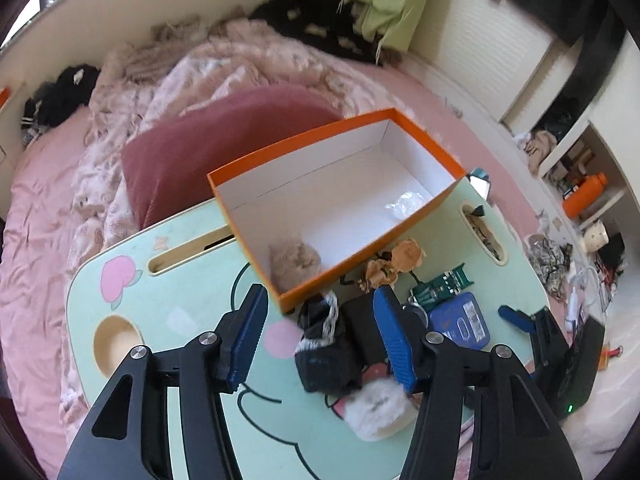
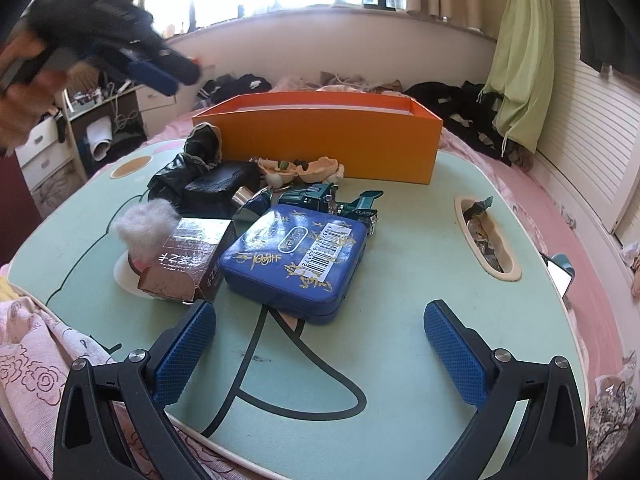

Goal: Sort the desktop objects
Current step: 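Move the left gripper into the box toward the beige fluffy pompom, then grasp the beige fluffy pompom with the left gripper, then carry the beige pompom out and set it beside the black pouch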

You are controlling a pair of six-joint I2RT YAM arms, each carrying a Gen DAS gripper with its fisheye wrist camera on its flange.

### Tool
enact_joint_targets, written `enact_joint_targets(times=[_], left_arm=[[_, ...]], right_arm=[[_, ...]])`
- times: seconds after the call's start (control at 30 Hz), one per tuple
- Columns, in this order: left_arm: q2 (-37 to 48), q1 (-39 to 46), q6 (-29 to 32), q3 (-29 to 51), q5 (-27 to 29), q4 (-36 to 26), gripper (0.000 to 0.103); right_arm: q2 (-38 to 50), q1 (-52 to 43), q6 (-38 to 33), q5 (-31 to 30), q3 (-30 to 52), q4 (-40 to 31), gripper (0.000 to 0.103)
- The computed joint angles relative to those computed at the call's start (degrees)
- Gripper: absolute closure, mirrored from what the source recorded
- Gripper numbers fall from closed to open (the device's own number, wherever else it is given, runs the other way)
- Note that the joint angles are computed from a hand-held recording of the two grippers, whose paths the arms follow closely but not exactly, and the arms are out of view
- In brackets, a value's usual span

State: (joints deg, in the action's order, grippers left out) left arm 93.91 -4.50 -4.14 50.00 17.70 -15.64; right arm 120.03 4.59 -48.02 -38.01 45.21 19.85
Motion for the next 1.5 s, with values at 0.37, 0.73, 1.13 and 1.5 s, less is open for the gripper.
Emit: enact_joint_targets(times=[0.37,0.73,1.13,1.5], left_arm=[[20.77,-4.62,0.31,27.98,-8.88,-19.59,0.051],[35.13,-6.69,-2.05,41.85,-12.20,-29.22,0.064],[30.89,-2.04,-0.58,34.60,-7.03,-22.39,0.102],[5.07,-1.65,-3.03,17.07,1.06,-12.10,0.102]], right_arm=[[-0.18,0.21,0.26,0.02,-0.10,-0.02,0.000],[-0.87,0.73,0.82,0.21,-0.14,-0.44,0.000],[-1.50,1.10,1.20,0.09,-0.13,-0.84,0.000],[-1.42,1.31,1.42,0.15,-0.09,-0.68,0.000]])
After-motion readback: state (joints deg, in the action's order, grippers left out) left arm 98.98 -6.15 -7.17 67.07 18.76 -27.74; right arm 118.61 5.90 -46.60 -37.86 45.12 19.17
